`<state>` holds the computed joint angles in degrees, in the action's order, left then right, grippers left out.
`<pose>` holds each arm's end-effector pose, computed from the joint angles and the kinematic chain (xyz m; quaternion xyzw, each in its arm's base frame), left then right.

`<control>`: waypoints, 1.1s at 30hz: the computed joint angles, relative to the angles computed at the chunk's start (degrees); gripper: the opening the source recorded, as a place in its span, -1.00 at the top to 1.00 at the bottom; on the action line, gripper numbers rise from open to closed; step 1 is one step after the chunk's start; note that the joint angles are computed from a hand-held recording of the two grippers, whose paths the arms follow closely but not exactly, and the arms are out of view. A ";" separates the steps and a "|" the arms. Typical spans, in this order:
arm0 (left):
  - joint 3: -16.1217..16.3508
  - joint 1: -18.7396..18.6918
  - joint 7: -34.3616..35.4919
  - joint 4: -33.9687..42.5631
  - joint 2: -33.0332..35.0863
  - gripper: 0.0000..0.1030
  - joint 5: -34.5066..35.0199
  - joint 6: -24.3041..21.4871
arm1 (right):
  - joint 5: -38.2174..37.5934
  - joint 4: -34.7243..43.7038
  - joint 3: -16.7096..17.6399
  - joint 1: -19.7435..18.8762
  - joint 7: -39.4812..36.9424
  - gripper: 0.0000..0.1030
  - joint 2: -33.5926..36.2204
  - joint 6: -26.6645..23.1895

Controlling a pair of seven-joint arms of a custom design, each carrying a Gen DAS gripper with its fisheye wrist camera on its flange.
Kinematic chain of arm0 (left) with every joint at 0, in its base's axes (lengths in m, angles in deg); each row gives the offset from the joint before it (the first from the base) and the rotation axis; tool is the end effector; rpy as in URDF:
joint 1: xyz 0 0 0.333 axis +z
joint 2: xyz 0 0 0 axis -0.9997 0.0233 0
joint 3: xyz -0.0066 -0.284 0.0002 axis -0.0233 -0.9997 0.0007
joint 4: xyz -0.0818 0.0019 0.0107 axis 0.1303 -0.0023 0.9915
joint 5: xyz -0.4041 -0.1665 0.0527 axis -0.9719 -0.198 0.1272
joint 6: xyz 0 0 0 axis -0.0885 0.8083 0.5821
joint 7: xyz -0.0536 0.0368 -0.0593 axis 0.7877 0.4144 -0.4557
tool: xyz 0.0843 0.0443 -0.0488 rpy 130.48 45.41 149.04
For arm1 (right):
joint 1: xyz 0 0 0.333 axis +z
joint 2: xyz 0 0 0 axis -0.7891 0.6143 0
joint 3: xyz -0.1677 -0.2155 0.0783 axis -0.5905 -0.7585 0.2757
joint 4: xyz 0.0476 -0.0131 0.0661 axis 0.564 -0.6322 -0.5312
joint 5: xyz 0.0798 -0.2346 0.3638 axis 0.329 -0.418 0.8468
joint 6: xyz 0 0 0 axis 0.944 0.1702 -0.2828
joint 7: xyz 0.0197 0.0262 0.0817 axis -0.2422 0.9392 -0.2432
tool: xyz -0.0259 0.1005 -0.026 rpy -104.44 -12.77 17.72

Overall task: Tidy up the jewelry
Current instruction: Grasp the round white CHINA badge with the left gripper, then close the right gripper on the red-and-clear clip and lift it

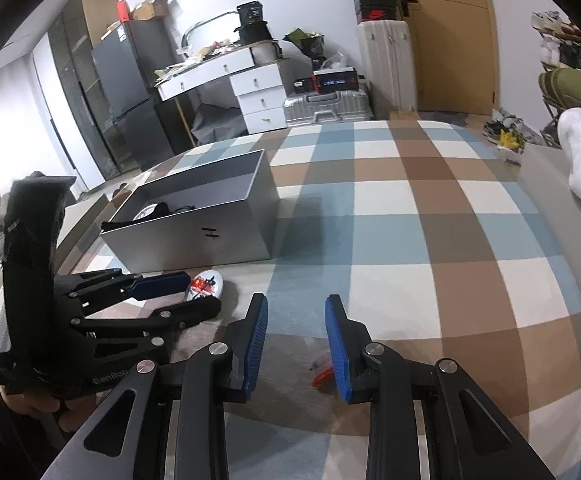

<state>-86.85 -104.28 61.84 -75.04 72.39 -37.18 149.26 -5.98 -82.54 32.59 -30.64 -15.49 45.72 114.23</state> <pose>0.4543 -0.1894 0.3530 -0.6297 0.6976 -0.2882 0.1839 0.4537 0.1299 0.4089 -0.7730 0.4994 -0.1123 0.3747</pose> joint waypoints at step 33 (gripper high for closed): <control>2.18 -1.33 -1.01 -1.92 -1.10 0.28 -0.53 3.86 | -12.09 0.35 3.45 -5.30 7.18 0.21 1.12 -5.06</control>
